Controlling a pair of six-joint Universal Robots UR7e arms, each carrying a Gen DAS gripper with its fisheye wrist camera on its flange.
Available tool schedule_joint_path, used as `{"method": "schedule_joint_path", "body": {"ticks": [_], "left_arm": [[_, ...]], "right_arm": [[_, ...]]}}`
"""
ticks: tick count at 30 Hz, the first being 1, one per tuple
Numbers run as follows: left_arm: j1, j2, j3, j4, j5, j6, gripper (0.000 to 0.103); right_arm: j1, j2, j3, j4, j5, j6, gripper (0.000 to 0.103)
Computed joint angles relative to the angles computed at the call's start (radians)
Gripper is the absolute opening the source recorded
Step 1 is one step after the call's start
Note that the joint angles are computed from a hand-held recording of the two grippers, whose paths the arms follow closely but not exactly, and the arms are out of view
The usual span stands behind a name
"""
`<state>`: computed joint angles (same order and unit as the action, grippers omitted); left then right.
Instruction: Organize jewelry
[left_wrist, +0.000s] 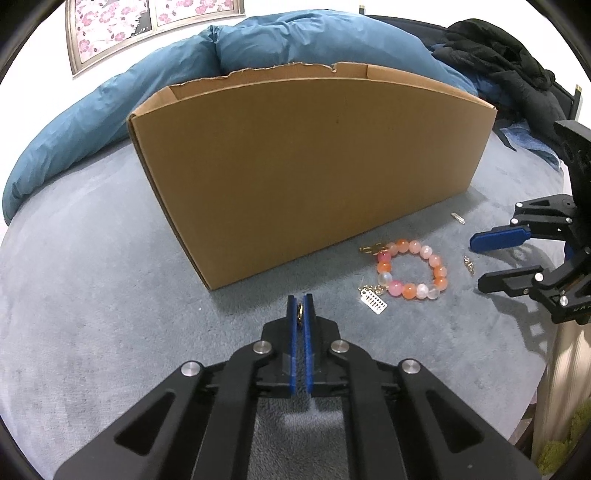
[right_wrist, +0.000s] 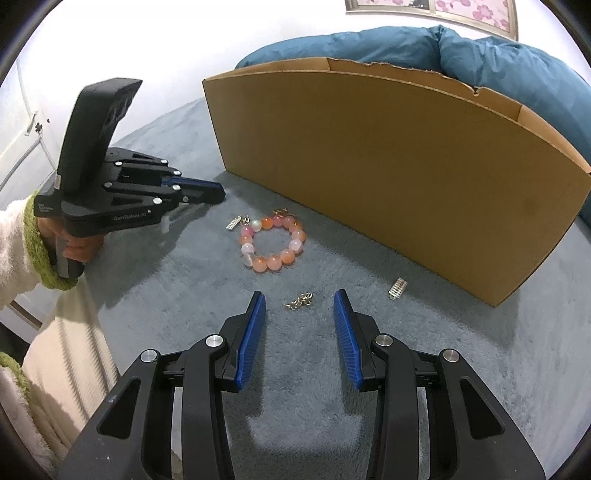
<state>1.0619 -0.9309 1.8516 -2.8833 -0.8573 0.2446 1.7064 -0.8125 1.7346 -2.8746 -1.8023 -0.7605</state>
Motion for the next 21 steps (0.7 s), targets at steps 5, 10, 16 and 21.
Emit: {"method": "schedule_joint_path", "body": {"ticks": [5, 10, 16, 21], "left_arm": [[-0.003, 0.004, 0.003, -0.009, 0.007, 0.001, 0.002], [-0.006, 0.008, 0.004, -0.027, 0.02, 0.001, 0.002], [-0.008, 0.006, 0.004, -0.044, 0.027, -0.004, 0.002], [-0.014, 0.004, 0.008, -0.056, 0.03, -0.003, 0.002]], "right_arm": [[-0.008, 0.007, -0.007, 0.004, 0.003, -0.006, 0.036], [-0.004, 0.017, -0.017, 0.018, -0.024, -0.016, 0.028], [-0.006, 0.015, -0.034, 0.053, -0.027, 0.004, 0.003], [-0.002, 0.007, -0.026, 0.037, -0.02, 0.001, 0.002]]}}
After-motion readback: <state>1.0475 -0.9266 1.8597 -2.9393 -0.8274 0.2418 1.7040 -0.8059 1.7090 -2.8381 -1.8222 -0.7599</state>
